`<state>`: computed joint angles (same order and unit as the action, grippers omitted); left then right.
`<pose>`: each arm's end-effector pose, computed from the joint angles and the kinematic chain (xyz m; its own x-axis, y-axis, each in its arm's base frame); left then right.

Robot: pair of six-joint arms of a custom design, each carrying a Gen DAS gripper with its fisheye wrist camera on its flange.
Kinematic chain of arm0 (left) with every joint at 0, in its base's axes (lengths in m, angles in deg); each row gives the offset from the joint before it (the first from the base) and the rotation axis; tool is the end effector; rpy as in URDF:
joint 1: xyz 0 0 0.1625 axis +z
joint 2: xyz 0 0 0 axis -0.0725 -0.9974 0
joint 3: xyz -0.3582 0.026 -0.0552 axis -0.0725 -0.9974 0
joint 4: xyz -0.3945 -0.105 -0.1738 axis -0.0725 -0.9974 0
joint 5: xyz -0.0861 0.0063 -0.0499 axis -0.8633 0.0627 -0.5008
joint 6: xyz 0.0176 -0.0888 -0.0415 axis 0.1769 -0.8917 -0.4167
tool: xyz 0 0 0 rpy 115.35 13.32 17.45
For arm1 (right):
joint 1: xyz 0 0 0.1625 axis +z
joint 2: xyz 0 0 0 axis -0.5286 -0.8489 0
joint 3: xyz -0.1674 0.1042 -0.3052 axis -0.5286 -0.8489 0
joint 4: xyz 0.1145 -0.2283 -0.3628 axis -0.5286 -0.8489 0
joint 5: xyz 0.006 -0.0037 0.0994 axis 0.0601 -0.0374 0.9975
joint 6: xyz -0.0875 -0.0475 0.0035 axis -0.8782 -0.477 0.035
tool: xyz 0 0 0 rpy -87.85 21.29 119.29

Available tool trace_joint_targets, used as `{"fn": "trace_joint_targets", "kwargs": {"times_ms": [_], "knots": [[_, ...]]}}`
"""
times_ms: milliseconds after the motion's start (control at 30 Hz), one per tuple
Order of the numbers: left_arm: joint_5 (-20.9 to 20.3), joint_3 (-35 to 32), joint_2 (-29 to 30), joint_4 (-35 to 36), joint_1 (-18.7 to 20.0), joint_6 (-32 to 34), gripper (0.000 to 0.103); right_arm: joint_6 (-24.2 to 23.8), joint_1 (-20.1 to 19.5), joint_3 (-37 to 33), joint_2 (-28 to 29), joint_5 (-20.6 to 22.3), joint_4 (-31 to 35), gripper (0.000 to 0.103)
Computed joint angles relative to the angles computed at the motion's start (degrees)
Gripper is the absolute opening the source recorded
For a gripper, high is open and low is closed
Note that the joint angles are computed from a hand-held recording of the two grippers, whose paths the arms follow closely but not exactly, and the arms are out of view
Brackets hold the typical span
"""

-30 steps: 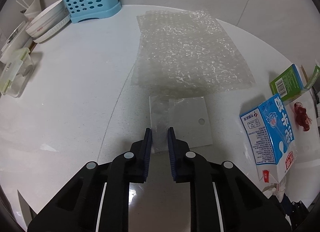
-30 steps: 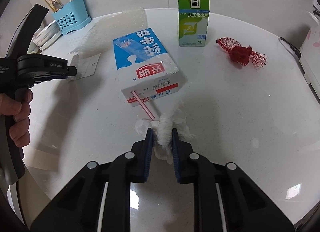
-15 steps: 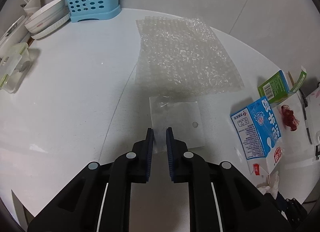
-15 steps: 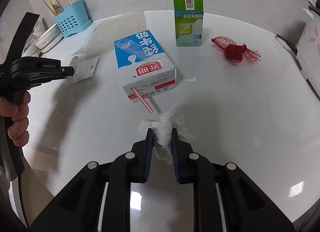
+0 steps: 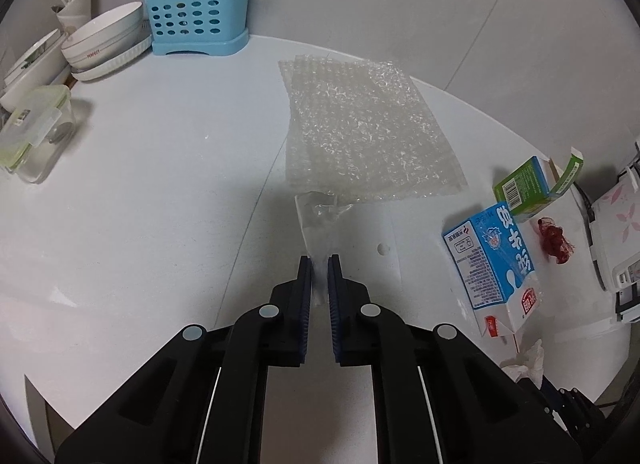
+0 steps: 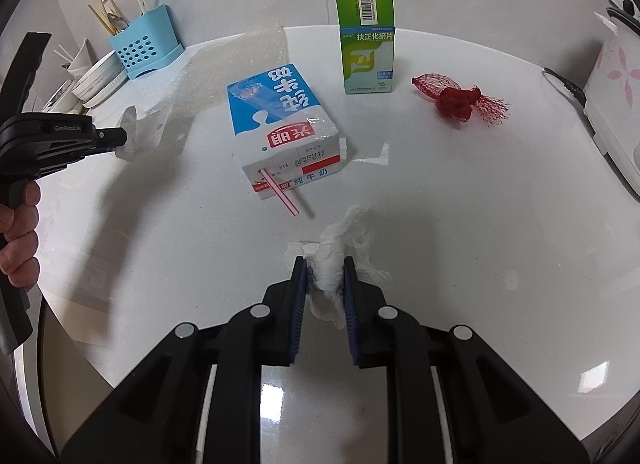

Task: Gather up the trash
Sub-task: 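Carry the tissue and plastic bag with both grippers down over the wastebasket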

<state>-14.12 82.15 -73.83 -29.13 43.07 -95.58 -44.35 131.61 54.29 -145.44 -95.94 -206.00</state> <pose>-0.3351 -0.5356 0.1814 -0.8178 -0.1422 -0.5576 0.1840 0.8535 -0.4875 0.1593 -0.4852 0.2975 -0.7553 -0.1307 0.6422 -0.4206 0.8482 -0.3221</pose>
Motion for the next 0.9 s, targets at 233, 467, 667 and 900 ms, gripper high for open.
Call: {"fn": "trace_joint_targets", "kwargs": {"times_ms": [233, 467, 667, 900], "knots": [[0.10, 2.33, -3.10, -1.14, -2.03, 0.68, 0.008, 0.10, 0.85, 0.69, -1.16, -0.08, -0.35, 0.017], [-0.69, 5.54, -6.82, -1.45, -4.29, 1.06, 0.008, 0.76, 2.35, 2.55, -3.03, -0.60, -0.92, 0.017], [-2.33, 9.60, -10.96, -1.34, -6.61, 1.00, 0.008, 2.37, 4.40, 5.02, -5.28, -1.74, -0.91, 0.017], [-4.33, 14.43, -16.47, -0.48, -9.41, 0.05, 0.008, 5.07, 6.88, 7.98, -7.46, -3.16, -0.71, 0.017]]}}
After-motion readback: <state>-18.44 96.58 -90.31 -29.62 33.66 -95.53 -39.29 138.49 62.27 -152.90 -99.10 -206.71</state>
